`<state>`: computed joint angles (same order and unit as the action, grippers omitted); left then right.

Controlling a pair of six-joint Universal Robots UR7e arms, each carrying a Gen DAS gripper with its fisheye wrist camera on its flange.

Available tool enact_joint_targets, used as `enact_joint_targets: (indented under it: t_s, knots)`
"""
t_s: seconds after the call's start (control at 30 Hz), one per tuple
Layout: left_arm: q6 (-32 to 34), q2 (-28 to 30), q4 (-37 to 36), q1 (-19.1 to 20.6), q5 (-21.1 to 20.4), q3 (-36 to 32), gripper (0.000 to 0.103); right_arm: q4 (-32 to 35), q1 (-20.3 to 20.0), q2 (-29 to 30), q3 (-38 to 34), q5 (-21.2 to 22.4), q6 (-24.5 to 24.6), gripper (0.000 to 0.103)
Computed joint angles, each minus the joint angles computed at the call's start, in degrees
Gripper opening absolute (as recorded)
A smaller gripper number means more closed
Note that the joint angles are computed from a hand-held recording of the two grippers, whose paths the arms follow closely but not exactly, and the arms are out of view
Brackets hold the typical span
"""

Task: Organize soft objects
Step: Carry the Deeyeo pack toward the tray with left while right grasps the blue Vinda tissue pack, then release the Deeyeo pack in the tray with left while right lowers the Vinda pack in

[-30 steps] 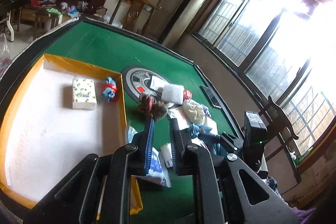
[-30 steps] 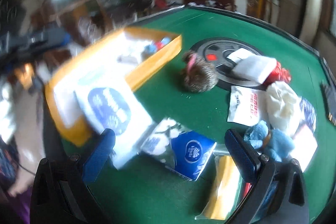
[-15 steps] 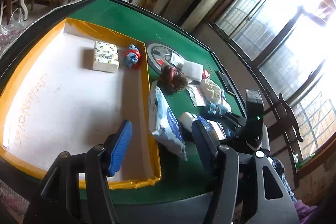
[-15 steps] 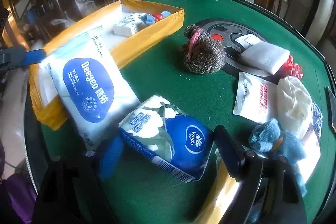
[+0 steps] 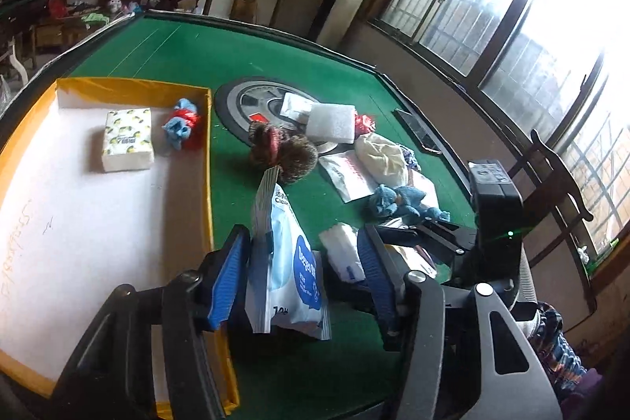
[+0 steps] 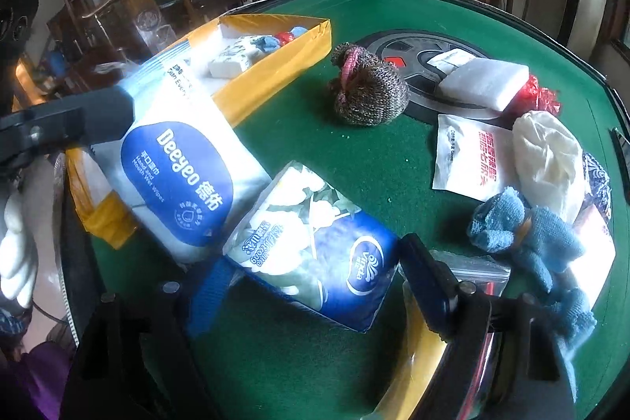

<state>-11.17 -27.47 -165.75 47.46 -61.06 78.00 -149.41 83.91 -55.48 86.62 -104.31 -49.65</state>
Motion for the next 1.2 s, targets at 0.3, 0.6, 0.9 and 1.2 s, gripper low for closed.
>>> enact_joint_targets:
  t_s: [0.3,0.6,0.9,1.2]
  knots:
    - [2.1,6.2,2.7,-1.0,3.1,-7.2,0.061,1.7,-1.0,-0.7,-0.4,2.4,3.3,0.075]
    - [3.0,3.3,-1.4,-0.3,-1.7,-4.2,0.007,0.9,-2.7,-4.2,0.9,7.5,9.2,0.032]
    - [1.9,-4.2,-10.9,-0.1,-4.6,2.8,0.006,-0.4,-0.5,-4.6,0.5,8.8,10.9,0.018]
    - [2.1,-12.5,-16.8,1.9,0.3,8.9,0.001,2.0,4.5,-1.6,-3.3,12.3,11.0,0.017]
